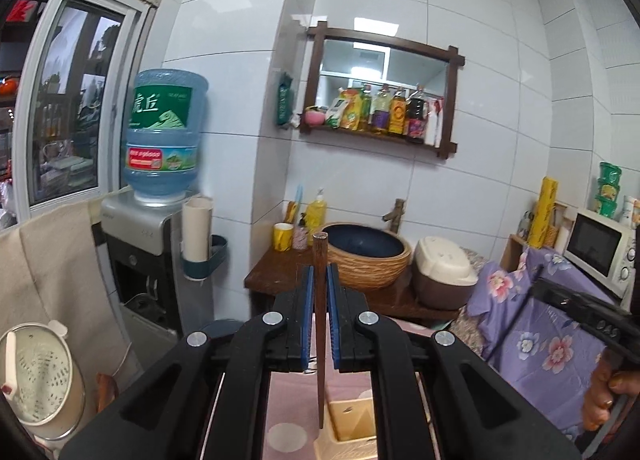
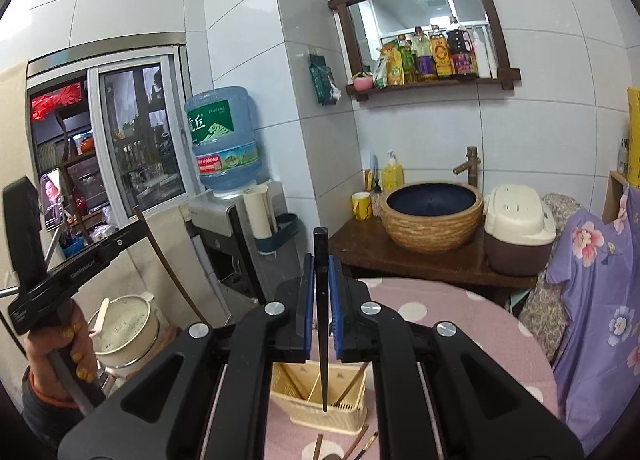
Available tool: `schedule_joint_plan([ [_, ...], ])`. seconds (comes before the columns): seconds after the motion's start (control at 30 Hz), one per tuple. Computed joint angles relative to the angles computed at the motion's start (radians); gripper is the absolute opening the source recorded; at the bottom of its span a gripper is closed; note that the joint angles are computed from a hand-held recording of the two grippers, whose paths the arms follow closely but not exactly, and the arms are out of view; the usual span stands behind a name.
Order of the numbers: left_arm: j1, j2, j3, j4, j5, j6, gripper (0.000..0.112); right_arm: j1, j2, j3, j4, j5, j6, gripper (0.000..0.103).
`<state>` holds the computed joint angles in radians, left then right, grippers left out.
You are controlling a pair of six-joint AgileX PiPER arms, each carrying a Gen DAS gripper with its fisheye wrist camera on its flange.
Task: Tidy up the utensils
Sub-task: 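Carry the wooden chopstick toward the holder with the left gripper while the right holds the black chopstick above it, then open both grippers to drop the chopsticks into the beige holder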
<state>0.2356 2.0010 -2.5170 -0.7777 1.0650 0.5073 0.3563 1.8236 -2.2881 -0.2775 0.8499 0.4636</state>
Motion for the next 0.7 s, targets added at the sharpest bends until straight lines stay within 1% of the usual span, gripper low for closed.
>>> schedule_joint_plan([
  [0.03, -0.009, 0.023, -0.044, 0.0, 0.022, -0.023, 0.008, 0.0, 0.019, -0.021, -0.005, 0.003, 0.006, 0.008],
  [0.07, -0.024, 0.03, -0.048, -0.004, 0.025, -0.032, 0.008, 0.001, 0.031, -0.022, -0.017, -0.004, 0.015, 0.008],
  [0.1, -0.032, 0.018, -0.012, -0.014, 0.011, -0.016, 0.008, 0.001, 0.042, -0.019, -0.021, -0.013, 0.023, 0.008],
  [0.17, -0.063, -0.03, 0.13, -0.023, -0.061, 0.037, 0.008, -0.006, 0.056, 0.016, -0.017, -0.037, 0.043, 0.008],
  [0.3, -0.106, -0.061, 0.305, -0.02, -0.15, 0.076, 0.008, -0.01, 0.051, 0.155, -0.043, -0.113, 0.101, 0.008],
  [0.37, -0.123, -0.082, 0.411, -0.021, -0.211, 0.116, 0.008, -0.014, 0.05, 0.218, -0.034, -0.147, 0.109, 0.008],
  [0.47, -0.146, -0.099, 0.515, -0.004, -0.281, 0.149, 0.008, -0.019, 0.044, 0.302, -0.007, -0.19, 0.106, 0.008],
  [0.63, -0.151, -0.071, 0.567, 0.009, -0.289, 0.143, 0.008, -0.019, 0.027, 0.414, -0.011, -0.254, 0.142, 0.008],
  [0.7, -0.153, -0.064, 0.587, 0.011, -0.294, 0.144, 0.008, -0.019, 0.02, 0.447, -0.039, -0.276, 0.175, 0.008],
])
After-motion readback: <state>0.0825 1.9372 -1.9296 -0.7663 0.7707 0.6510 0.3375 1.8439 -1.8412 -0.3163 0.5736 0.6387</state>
